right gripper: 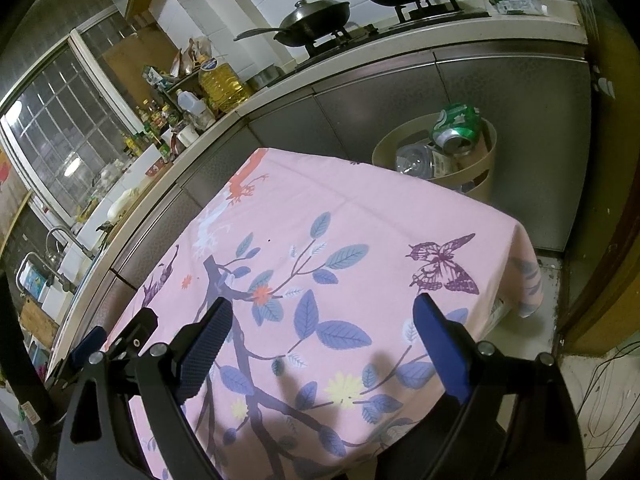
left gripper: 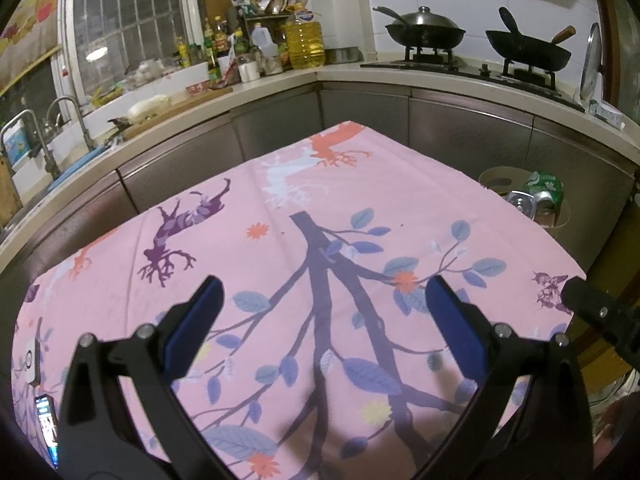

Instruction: Collect trash

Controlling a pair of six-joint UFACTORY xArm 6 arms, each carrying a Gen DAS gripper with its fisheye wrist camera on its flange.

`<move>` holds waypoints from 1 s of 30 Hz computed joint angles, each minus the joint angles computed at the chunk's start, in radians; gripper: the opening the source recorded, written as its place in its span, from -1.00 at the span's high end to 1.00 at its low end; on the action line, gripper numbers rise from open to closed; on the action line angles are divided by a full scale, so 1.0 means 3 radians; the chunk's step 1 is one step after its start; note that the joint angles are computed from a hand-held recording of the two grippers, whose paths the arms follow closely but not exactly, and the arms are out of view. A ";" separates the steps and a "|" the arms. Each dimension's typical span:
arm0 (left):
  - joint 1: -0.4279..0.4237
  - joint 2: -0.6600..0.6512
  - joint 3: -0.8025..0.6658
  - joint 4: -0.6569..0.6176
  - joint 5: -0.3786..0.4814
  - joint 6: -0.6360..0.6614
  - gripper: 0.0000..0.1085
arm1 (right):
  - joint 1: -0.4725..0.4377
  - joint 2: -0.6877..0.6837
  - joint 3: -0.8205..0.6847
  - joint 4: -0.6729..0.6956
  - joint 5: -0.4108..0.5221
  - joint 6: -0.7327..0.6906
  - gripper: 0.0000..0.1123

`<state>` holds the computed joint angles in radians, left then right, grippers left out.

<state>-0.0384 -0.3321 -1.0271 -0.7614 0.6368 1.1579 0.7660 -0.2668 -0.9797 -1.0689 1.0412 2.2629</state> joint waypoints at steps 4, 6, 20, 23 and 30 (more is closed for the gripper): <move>0.0003 -0.0004 0.0005 0.0013 0.0007 -0.0006 -0.78 | -0.0010 -0.0001 0.0007 0.0002 -0.0005 0.0009 -0.57; 0.0002 -0.0013 0.0017 0.0013 -0.0001 -0.0006 -0.78 | -0.0008 -0.0002 0.0010 0.0006 -0.0007 0.0017 -0.57; -0.0012 -0.0016 0.0067 0.0024 -0.0025 0.0047 -0.78 | -0.0067 -0.0122 0.0144 0.0033 -0.0071 0.0061 -0.57; -0.0011 -0.0020 0.0079 0.0029 -0.0027 0.0056 -0.78 | -0.0076 -0.0131 0.0154 0.0039 -0.0083 0.0059 -0.57; -0.0004 0.0002 0.0061 0.0088 0.0034 0.0023 -0.78 | -0.0084 -0.0133 0.0170 0.0038 -0.0095 0.0078 -0.57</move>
<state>-0.0396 -0.3315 -1.0089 -0.7349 0.6469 1.1647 0.7409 -0.3066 -0.9289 -1.0575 1.0126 2.2862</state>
